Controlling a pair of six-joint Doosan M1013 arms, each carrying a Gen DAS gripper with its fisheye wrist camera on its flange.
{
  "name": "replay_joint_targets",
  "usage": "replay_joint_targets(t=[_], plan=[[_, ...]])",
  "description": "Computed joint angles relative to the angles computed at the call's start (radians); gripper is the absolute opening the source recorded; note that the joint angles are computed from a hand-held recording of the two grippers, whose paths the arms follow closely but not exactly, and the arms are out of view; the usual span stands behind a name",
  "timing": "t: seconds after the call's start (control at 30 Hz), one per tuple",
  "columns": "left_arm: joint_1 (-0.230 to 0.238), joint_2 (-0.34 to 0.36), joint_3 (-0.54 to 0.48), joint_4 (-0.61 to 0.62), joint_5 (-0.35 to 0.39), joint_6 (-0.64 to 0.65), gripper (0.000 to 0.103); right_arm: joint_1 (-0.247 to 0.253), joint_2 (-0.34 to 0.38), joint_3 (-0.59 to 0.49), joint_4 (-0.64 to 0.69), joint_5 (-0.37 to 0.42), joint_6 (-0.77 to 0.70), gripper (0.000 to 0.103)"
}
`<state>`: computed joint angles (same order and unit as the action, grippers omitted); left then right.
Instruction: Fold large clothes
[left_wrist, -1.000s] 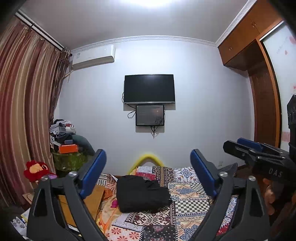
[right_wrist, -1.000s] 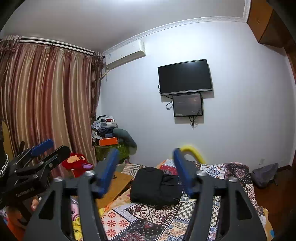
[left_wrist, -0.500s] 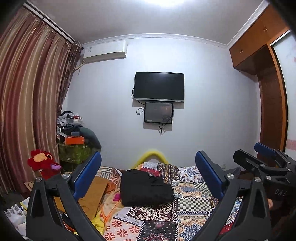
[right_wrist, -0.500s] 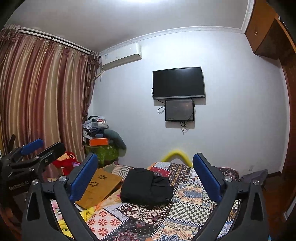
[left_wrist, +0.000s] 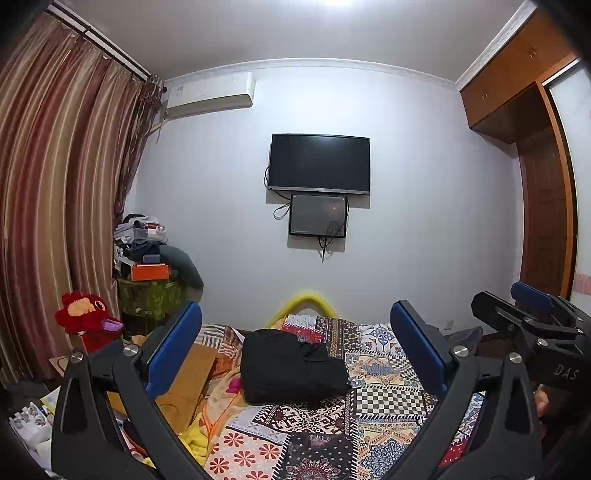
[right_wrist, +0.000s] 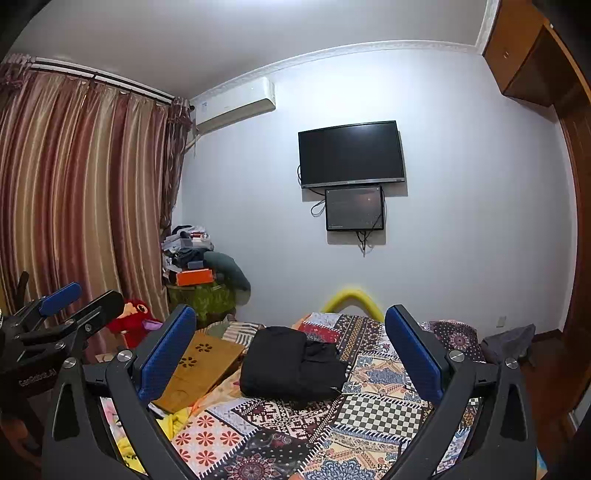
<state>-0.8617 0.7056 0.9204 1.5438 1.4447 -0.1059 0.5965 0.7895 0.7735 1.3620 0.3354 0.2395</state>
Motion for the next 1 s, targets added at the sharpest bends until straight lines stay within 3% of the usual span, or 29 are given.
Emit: replay_joint_targets(t=[1.0], plan=[[0.007,0.006,-0.008,-0.021,-0.026,0.012,0.103,-0.004,-0.004,-0.001,-0.064,0.013,0.080,0.102]])
